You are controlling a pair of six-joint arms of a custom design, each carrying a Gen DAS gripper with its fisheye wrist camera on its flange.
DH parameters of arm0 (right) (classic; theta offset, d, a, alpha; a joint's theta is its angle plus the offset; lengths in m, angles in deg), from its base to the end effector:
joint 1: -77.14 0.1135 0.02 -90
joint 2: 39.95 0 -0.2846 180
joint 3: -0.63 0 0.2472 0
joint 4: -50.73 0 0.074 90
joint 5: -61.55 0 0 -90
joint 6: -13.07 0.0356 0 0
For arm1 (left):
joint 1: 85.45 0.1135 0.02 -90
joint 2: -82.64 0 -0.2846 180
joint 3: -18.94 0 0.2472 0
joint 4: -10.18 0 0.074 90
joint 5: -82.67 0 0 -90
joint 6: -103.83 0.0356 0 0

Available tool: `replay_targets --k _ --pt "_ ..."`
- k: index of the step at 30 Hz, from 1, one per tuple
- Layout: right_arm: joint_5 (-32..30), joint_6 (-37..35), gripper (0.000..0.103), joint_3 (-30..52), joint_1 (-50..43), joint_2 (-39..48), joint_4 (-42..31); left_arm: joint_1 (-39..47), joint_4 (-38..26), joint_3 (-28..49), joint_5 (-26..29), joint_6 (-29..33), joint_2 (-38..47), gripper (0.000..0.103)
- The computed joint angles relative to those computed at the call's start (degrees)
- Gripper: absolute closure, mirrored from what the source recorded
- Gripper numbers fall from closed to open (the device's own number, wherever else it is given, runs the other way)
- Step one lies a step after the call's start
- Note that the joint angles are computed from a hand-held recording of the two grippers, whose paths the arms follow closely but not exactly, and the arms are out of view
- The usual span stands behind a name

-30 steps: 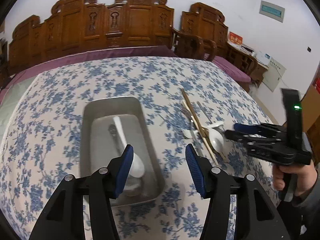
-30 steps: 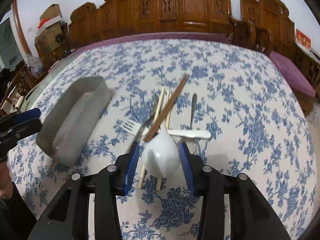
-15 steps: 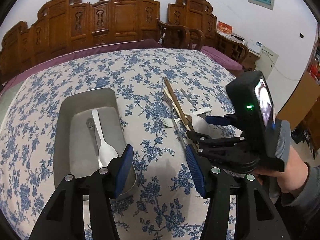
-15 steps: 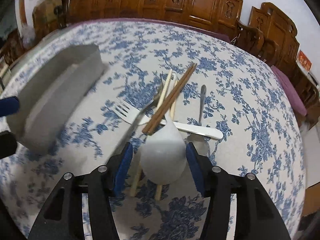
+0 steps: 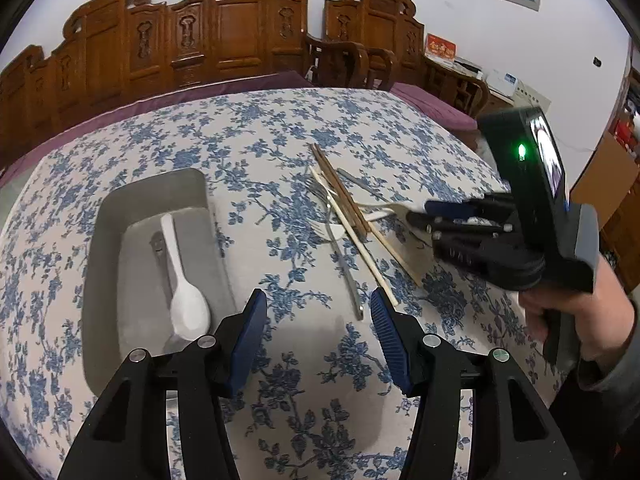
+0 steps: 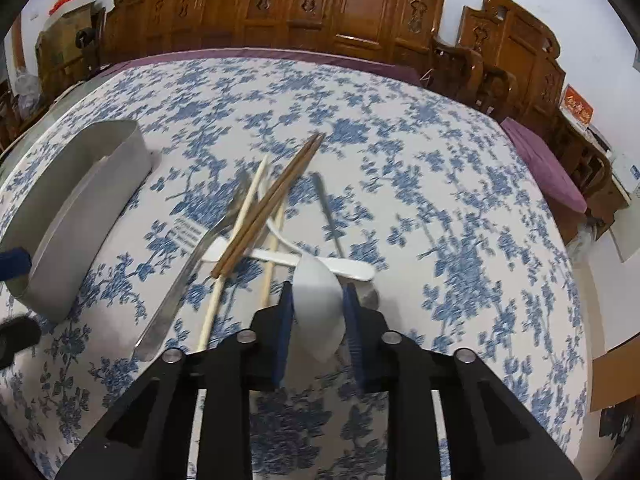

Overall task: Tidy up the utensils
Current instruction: 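Grasp a white plastic fork with the right tool while the left tool reaches the pile, then grasp a metal fork with the left tool and lift it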

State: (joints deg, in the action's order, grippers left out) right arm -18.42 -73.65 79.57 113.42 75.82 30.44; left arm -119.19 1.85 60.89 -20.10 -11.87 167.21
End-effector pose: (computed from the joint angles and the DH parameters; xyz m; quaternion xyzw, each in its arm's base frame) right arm 0.3268 0.2322 0.1300 -0.2476 0.9231 0.0165 0.2937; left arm 0.2068 -0.1287 0.1450 0.0286 0.9370 -0.0736 0.3404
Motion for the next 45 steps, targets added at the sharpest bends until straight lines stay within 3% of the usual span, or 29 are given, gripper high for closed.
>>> replay_targets --k 1,2,3,8,17,25,42,45 --pt "-0.36 -0.14 0.083 0.08 -0.46 -0.12 0.07 -0.58 0.13 0.07 -0.34 -0.31 0.51 0.051" --pt "-1.18 -0.36 0.094 0.35 -1.09 -0.07 -0.19 -1.19 0.18 0.19 -0.77 -0.56 0.98 0.051" --pt "-1.79 -0.52 0.097 0.43 -1.53 -0.06 -0.45 -1.58 0.15 0.37 -1.10 -0.70 1.32 0.051" --pt "-4.65 -2.66 0.098 0.45 -3.93 0.28 0.04 -3.86 -0.76 1.93 -3.23 -2.04 2.76 0.051" --pt "-18.09 -3.87 0.098 -0.34 -8.29 -4.38 -1.38 -5.41 -2.48 7.21 -5.91 -4.32 10.23 0.055" --pt "-22.51 -4.39 0.098 -1.46 -10.07 -7.29 -1.39 -4.02 -5.61 13.40 -5.16 -6.67 16.27 0.060" --pt "-23.78 -3.97 0.098 -1.06 -14.96 -7.44 -0.42 1.40 -11.59 26.28 -4.58 -7.48 27.71 0.091" --pt "-24.08 -4.32 0.098 -0.87 -15.08 -7.26 -0.42 2.55 -12.54 27.61 -2.62 -7.50 29.05 0.091"
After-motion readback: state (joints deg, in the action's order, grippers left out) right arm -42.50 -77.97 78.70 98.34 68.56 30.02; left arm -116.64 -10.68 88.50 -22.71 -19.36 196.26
